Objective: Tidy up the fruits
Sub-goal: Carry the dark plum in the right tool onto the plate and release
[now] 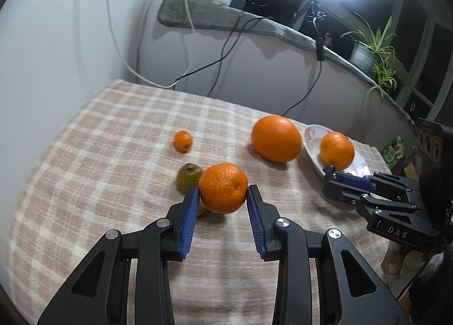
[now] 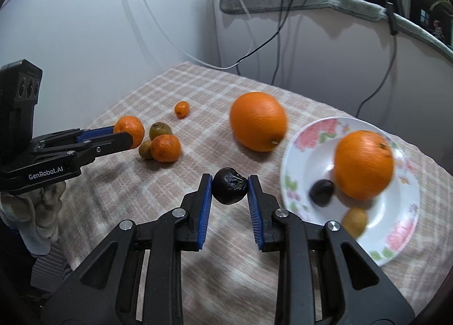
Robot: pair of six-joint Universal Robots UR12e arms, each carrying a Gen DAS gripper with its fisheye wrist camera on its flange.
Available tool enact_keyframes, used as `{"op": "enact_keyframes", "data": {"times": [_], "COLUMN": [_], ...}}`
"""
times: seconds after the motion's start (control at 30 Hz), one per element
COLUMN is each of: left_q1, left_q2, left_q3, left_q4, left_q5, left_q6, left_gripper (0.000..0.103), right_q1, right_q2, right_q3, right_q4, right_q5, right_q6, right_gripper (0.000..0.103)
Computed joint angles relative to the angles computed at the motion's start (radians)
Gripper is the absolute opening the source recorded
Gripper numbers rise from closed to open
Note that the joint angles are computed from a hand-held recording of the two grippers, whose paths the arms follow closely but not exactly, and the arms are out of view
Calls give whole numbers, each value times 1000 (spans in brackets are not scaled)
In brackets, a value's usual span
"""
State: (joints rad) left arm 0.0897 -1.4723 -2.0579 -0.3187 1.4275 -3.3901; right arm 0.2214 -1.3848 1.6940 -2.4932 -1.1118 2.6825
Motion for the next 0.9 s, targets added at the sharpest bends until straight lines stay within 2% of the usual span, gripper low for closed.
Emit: {"op": "enact_keyframes", "data": {"times": [0.53, 0.9], "left_q1": [-67, -106], "left_q2": [-64, -125], "left_q3": [67, 131], "left_q4": [6, -7], "left_q5": [-31, -51], "left_q6": [24, 47], "left_gripper": [33, 33], "right_q1": [-98, -132], "right_q2": [-33, -28], "right_q3": [34, 36], "right_q4": [-58, -79], "right_q5": [-26, -47], "right_q6": [76, 114], "right_gripper": [26, 26]}}
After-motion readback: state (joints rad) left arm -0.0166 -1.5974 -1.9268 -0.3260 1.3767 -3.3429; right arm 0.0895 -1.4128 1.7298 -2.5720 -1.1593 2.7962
